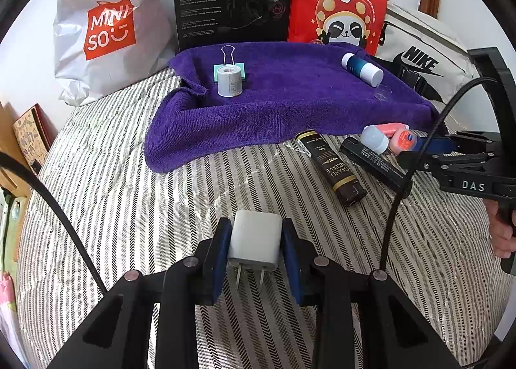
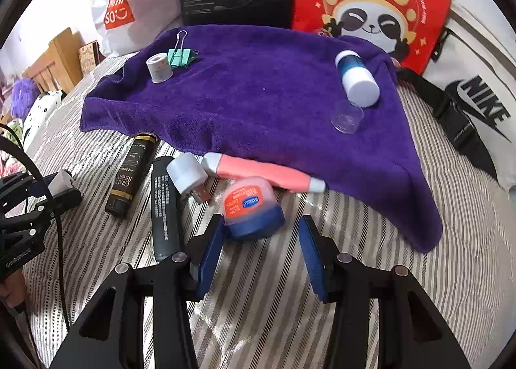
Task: Organize rigid objects
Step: 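Grasp the orange-lidded Vaseline tin with the right gripper while the left holds the plug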
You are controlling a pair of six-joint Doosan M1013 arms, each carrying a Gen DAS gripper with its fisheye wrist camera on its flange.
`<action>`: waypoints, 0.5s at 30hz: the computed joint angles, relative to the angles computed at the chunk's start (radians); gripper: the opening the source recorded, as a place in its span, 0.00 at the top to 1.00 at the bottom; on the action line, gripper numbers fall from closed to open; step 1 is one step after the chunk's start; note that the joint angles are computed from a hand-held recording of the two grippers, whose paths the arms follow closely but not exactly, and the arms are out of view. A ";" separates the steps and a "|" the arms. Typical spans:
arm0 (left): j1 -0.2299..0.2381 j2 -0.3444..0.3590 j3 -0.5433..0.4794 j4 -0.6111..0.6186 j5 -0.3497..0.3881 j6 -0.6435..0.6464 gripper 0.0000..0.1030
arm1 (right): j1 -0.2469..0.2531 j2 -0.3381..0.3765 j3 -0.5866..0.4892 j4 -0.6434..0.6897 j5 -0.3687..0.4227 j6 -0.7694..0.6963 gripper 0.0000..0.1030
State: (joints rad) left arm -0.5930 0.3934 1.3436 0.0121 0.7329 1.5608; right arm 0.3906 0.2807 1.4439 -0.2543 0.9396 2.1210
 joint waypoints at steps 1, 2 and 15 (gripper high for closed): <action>0.000 0.000 0.000 -0.002 0.000 0.001 0.71 | 0.002 0.003 -0.002 -0.007 -0.002 -0.001 0.54; 0.000 0.000 0.000 -0.002 0.000 0.001 0.71 | 0.003 0.006 -0.005 -0.011 -0.005 -0.006 0.54; 0.002 -0.001 0.000 -0.007 0.001 0.004 0.71 | 0.004 -0.036 0.031 0.016 0.012 -0.009 0.65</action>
